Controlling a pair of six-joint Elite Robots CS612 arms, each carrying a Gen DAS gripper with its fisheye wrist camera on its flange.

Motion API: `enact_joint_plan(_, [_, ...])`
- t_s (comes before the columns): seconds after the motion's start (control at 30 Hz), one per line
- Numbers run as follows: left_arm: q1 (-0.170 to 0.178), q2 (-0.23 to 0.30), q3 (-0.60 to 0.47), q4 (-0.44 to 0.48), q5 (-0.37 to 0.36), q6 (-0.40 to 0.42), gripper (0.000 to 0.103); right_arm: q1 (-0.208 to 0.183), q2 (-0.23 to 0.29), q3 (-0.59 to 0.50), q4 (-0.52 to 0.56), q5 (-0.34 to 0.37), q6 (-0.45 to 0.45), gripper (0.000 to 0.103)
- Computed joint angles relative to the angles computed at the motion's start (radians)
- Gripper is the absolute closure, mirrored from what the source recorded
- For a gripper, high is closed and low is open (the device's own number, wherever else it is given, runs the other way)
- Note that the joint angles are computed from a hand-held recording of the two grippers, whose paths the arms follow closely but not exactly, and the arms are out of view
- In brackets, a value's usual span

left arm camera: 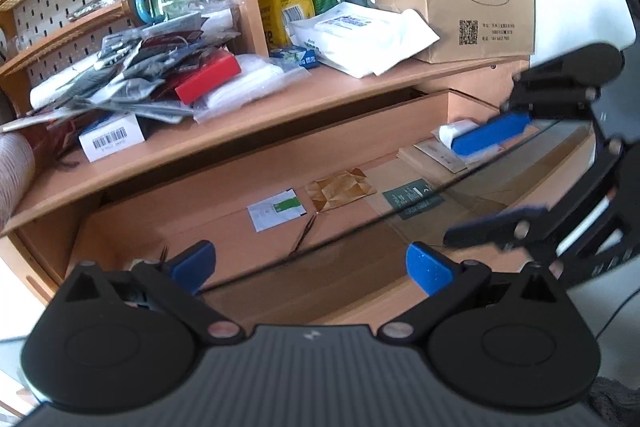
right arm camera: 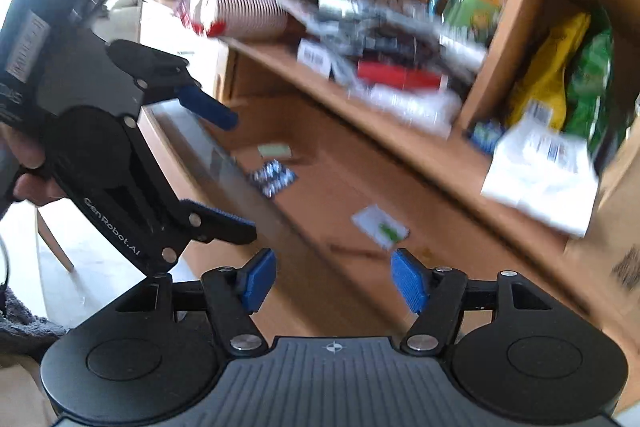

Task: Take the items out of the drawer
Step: 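Lower both tools into the open drawer above the blister pack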

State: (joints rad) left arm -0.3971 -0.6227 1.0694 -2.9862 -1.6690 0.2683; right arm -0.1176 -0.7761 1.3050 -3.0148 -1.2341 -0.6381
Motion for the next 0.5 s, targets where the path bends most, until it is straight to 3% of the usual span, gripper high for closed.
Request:
enact_joint_plan(0.2, [0.017,0.01,-0.101,0.099,0.007,0.095,0.0,-0.005,0.018,-0.128,0.15,0.068,-0.08,0.039])
enact_joint_plan(0.5, [0.053,0.131,-0.437,0.536,0.052,0.021,0.0,0.023,0.164,-0.469,0.616,0.109,-0.197,0.039])
